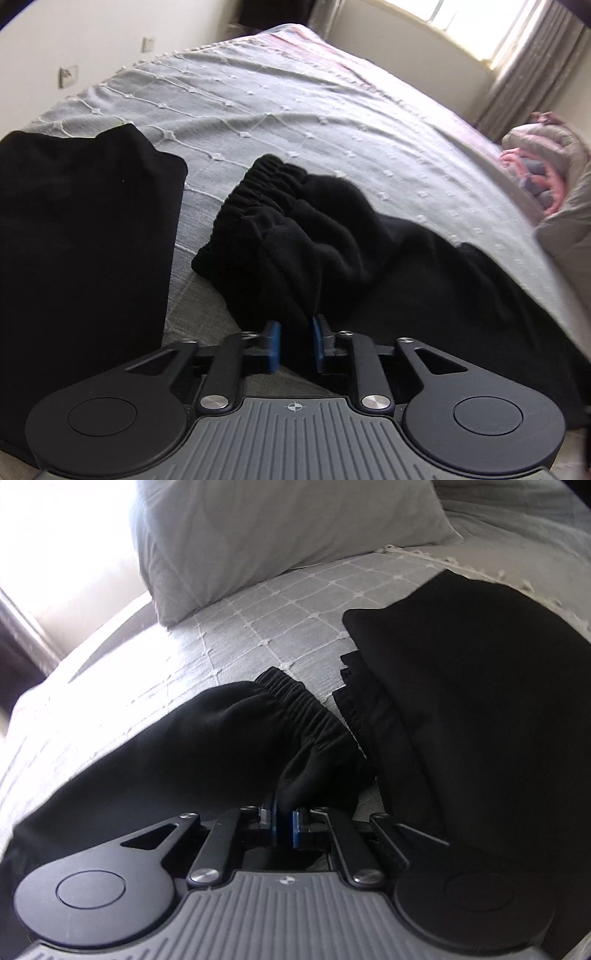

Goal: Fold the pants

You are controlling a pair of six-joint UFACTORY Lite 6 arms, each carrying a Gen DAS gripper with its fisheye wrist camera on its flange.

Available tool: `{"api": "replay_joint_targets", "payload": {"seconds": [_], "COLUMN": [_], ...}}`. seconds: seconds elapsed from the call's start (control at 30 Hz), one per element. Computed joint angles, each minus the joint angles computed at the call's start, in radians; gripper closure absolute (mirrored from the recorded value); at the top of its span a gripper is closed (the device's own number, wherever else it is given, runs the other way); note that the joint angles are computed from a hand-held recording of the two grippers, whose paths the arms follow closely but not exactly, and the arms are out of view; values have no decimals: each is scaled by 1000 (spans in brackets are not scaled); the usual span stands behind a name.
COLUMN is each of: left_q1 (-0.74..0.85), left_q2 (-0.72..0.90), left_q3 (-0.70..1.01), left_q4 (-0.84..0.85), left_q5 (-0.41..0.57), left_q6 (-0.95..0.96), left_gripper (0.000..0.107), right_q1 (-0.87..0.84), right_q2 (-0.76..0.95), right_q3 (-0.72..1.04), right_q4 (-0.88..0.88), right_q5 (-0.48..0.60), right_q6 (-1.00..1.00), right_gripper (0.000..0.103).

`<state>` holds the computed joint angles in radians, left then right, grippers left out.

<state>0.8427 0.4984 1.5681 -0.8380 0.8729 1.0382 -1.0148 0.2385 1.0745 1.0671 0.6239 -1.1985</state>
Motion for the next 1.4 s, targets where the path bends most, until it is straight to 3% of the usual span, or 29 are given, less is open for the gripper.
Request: {"api": "replay_joint_targets", "payload": {"seconds": [0.17,0.27,0.37,0.47,0.6,0.67,0.7,0.73,0.87,0.93,1.03,1.13,1.27,1.4], "left_q1": [51,8,-73,-108,-56,-36,-25,-14,-1,-19,-115,-246,-372,-407], "left_q2": [78,104,125,101,111,113,103,84,-2,-13,-40,-32,67,238], "left_q3": [128,147,119,34,48,90,101,100,95,131,117,90,99,159], "left_q4": [-43,-39,0,46,36,38,23,0,-95,-110,-112,-109,-187,-7], "left_q5": [19,-1,-120,-238,-177,-127,-104,-89,-84,-67,-82,-125,-297,-484], "left_q6": [-95,-99,-104,-70,1,-31,-35,-25,8,-18,6,-14,-81,-257], "left_gripper": [77,75,73,82,81,79,79,79,81,71,60,59,59,65], "right_q1": [-20,18,41,50,9,-12,-9,-4,-19,3,94,268,617,856], "right_q2": [-13,-18,-28,-50,-71,-99,-138,-176,-233,-235,-245,-251,-227,-142], "right_q3": [-27,-28,-27,-39,-16,-14,-41,-71,-78,-57,-49,-67,-73,-15], "right_q4": [18,-6,-48,-90,-162,-167,-159,-128,-55,-68,-100,-117,-304,-367], "right_q5": [18,-30,-61,-78,-32,-4,-44,-91,-107,-97,-107,-151,-270,-319], "right_q6": [-12,-3,32,13,-21,-33,-47,-82,-160,-122,-24,129,351,445], "right_gripper": [69,68,67,67,61,40,16,7,3,3,1,0,0,0]}}
